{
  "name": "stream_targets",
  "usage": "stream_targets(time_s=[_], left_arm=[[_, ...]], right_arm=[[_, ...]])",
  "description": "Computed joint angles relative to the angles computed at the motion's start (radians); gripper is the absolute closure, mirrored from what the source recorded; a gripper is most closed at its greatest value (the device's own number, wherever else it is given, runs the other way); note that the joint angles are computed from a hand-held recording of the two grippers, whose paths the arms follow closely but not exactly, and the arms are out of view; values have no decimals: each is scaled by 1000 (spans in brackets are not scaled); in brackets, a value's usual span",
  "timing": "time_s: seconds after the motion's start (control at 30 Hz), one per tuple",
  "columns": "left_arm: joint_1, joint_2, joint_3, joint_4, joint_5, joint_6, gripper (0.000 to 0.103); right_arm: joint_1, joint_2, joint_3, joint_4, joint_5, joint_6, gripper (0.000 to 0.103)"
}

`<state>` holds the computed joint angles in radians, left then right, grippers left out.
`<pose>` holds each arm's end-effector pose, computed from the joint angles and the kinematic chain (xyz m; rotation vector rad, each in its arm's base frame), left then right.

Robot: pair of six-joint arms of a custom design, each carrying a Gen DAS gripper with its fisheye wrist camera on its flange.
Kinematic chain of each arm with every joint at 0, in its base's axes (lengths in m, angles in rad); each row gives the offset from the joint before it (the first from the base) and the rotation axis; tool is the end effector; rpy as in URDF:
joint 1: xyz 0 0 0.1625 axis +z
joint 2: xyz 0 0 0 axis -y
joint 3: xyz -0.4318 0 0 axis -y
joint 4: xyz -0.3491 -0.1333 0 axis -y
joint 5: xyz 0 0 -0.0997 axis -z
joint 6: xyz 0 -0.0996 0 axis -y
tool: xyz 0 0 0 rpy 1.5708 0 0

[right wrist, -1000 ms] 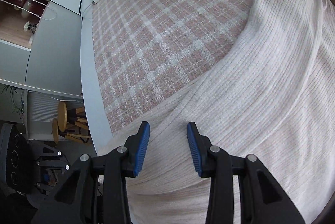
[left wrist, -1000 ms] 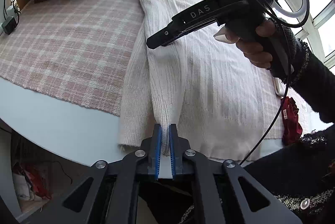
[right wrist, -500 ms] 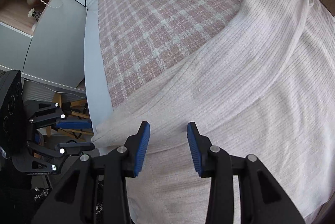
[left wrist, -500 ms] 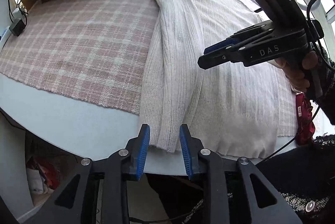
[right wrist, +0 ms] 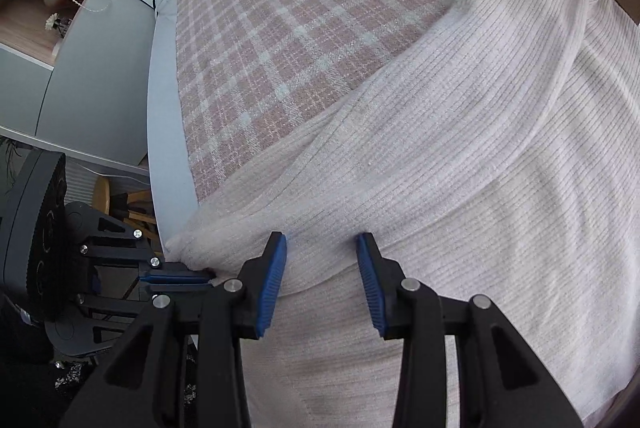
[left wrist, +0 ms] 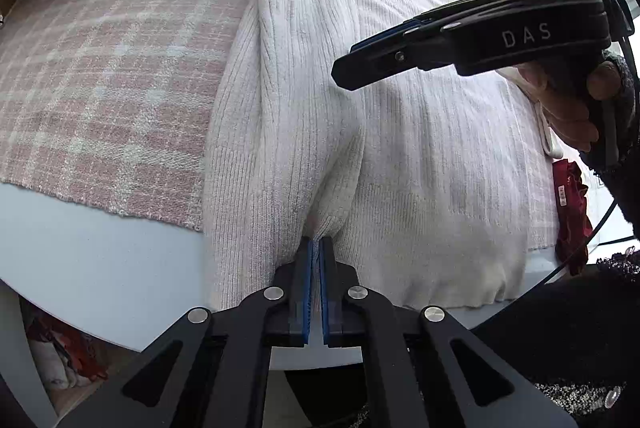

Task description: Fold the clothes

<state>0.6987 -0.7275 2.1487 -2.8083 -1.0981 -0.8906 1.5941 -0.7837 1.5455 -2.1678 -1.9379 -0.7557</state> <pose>-0.2345 -0.4303 -0.0009 0.0347 2.6820 -0.3412 0.1125 -0.6391 0.1183 1.1146 -2.6012 -0.4063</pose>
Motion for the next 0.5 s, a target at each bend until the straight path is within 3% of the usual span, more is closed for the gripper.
stream_targets(time_s=[0.1, 0.23, 0.37, 0.43, 0.5], left_arm=[[-15, -18, 39, -116, -42, 13, 100], [-28, -14, 44, -176, -85, 56, 99], [-34, -23, 36, -96, -62, 30, 84], [-45, -59, 49, -40, 3, -26, 78], [-49, -97, 61, 22, 69, -89, 61]], right_arm=[[16, 5, -17, -1, 18, -11, 66], [43, 51, -47, 34, 6, -2, 66], [50, 101, -48, 33, -34, 4, 66], [52, 97, -48, 37, -33, 9, 66], [43, 78, -68, 68, 16, 18, 66]])
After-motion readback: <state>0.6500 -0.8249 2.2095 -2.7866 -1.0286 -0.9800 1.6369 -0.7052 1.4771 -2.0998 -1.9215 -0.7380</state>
